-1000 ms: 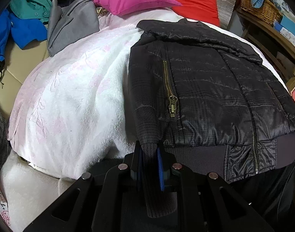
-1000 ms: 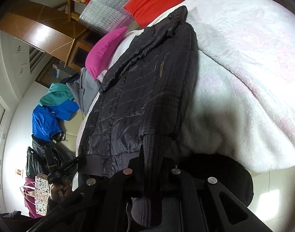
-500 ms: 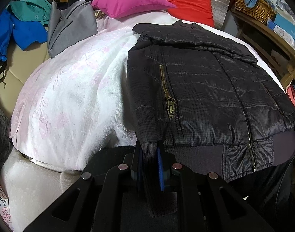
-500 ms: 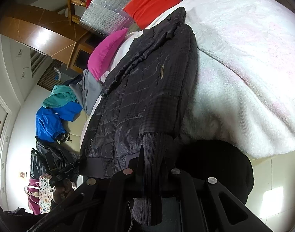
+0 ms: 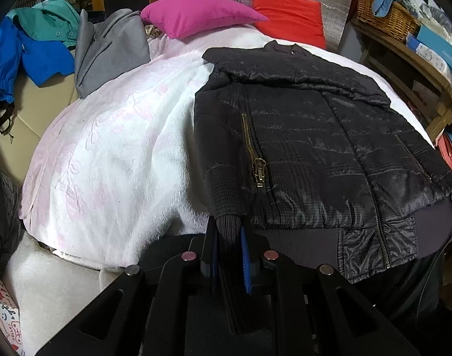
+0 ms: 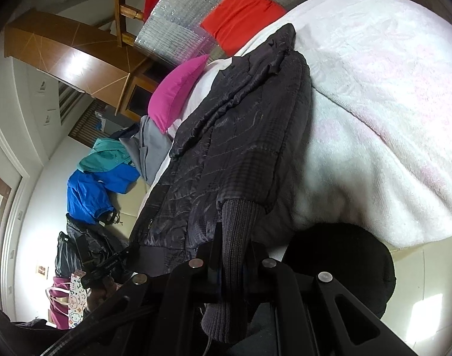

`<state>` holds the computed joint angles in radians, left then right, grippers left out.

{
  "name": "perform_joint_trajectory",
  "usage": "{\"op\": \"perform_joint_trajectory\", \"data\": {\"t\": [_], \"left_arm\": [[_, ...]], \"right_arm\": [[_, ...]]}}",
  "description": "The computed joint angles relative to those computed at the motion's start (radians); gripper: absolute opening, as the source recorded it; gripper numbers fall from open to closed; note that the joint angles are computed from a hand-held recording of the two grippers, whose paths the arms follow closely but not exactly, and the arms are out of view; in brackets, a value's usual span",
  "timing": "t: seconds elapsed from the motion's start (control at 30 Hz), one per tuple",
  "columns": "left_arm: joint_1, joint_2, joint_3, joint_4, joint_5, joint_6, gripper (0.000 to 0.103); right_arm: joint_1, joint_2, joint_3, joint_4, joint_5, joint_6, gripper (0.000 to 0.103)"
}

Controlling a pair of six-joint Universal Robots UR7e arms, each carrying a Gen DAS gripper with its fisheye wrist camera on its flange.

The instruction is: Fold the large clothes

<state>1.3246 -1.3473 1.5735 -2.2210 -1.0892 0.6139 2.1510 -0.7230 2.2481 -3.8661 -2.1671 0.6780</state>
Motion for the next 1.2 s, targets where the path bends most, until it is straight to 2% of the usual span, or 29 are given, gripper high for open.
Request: {"op": "perform_joint_trajectory", "data": {"t": [0.27,0.57,0.93,1.2], "left_arm": [[0.007,-0.015,0.02,-0.013,-0.017,-0.001,0.014],[0.017,-0.026,0.009,0.001,-0.046,-0.001,0.014],[0.039,0.003,-0.095,0.112,-0.142,-0.089,0.014],[0.041,-0.023,-0.086,0.106,-0.166,-0.106,0.013]], "right_arm": [[0.009,0.0,-0.012,0.021,-0.015,0.012,0.01],[0.015,-0.001,-0.023,0.001,-0.009,-0.016,0.01],[0.026,-0.007,-0.053,-0.032,-0.001,-0.075,0.009],[0.044,0.008,-0.048,-0.07,-0.016,-0.074,0.009]]}}
